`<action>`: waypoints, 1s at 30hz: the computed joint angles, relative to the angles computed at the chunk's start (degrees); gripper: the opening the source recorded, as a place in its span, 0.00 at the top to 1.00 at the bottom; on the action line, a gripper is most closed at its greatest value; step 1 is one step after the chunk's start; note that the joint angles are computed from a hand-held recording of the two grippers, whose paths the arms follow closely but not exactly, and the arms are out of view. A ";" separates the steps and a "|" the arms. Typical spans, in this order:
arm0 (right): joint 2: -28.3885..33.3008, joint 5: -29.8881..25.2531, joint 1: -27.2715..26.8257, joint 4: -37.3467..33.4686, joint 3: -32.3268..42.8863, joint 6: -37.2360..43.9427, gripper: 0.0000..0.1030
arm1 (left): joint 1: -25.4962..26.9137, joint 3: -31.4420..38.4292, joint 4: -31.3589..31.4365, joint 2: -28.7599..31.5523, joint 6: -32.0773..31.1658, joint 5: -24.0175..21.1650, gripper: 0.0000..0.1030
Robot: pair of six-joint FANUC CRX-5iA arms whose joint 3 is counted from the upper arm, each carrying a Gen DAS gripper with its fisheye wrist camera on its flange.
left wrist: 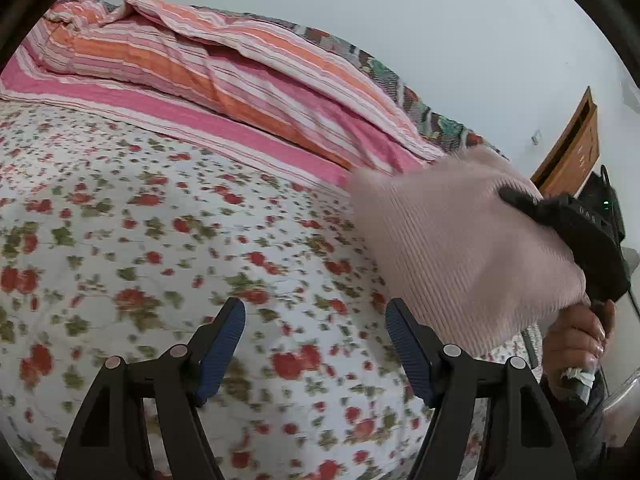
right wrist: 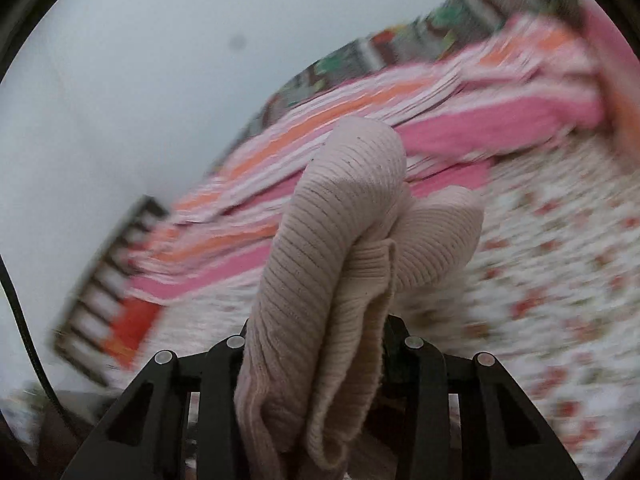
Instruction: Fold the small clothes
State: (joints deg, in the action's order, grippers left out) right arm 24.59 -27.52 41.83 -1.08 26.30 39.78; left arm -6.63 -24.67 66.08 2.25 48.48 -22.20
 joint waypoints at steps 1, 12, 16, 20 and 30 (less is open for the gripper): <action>0.46 1.33 -0.94 -6.41 0.75 3.81 0.63 | 0.57 0.09 -1.59 -0.11 1.30 -0.16 0.32; 3.87 -9.02 -2.44 -2.26 -0.73 3.53 0.50 | 0.98 1.77 -11.38 0.90 -0.15 -7.54 0.32; -0.72 -9.70 0.55 10.56 -6.60 2.71 0.50 | -1.30 4.46 -21.52 1.52 4.16 -6.74 0.32; -6.27 -7.25 1.48 6.73 -11.90 7.87 0.50 | -2.77 7.78 -29.18 3.28 11.36 -6.62 0.39; -6.00 -7.15 3.78 4.91 -12.24 11.84 0.94 | -2.95 7.90 -27.59 3.69 13.92 -6.51 0.84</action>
State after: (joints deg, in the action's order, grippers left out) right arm 18.59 -34.68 45.61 3.82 14.05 51.62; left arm -9.59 -16.77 38.49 5.93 62.40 -28.71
